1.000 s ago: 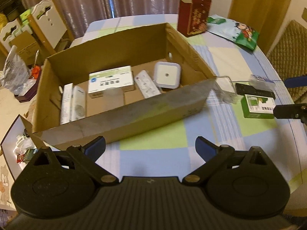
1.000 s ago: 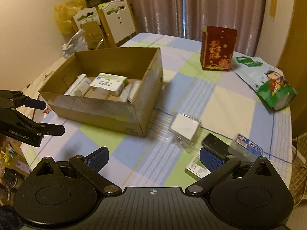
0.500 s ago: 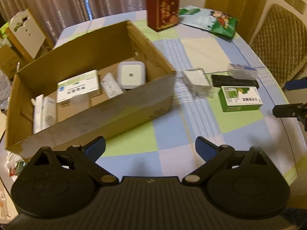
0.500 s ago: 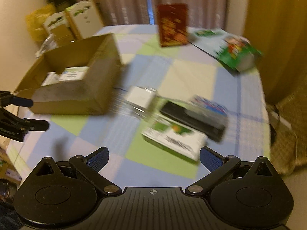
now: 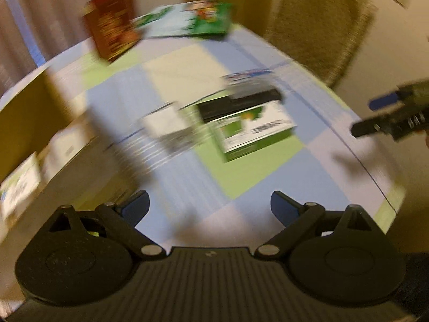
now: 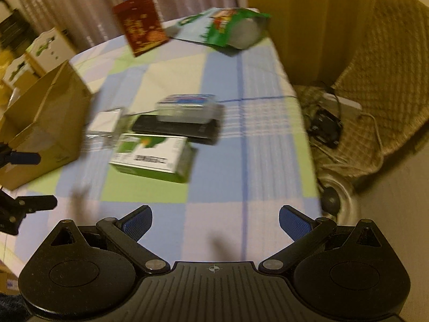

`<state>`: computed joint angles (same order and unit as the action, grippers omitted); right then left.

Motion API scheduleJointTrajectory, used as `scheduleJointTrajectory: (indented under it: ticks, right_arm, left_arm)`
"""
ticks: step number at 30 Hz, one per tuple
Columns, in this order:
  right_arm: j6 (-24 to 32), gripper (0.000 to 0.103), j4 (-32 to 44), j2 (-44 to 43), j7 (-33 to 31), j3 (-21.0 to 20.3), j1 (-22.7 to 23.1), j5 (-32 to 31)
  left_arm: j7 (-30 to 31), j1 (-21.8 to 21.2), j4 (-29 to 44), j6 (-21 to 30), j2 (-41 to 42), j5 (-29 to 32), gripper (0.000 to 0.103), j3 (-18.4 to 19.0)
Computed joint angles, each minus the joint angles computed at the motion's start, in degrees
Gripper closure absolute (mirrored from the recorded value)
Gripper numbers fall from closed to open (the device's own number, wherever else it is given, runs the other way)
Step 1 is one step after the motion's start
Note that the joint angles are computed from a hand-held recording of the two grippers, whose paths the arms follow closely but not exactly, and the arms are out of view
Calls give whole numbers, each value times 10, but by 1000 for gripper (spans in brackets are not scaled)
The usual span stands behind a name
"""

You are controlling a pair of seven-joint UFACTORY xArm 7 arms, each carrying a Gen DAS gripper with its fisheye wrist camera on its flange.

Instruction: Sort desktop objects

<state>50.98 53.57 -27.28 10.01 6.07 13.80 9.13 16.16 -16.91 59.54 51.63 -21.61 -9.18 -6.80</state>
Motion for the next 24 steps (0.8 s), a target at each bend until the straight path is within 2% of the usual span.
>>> scheduleJointTrajectory:
  ticks: [7,10,12,17,21,24]
  right_arm:
    - [29,0,-29,-31,22,-19,-32,-12]
    - [41,0,-38,-40,30,-25,-42,-10]
    - [47,0,-42,-43,35,-29,-48,-9]
    - [54,0,-42,-39,37,-32,-55,-7]
    - [52,0,-35,-24,29,-36,-56,-2]
    - [44,0,-20,2,8,-38,-50,4]
  left_arm:
    - [167,-44,60,-64,109,-29,14,-5]
    - [220,-48,102,-69,162,-37,14,-15]
    - [242,-47,137,-54,202,-39,14,-22]
    - [220,-44,188,-31,267,-4,16,-34]
    - [195,-38,194,-12,279,15,39,-34]
    - [199,-26,186,17,262,-5,48,-30]
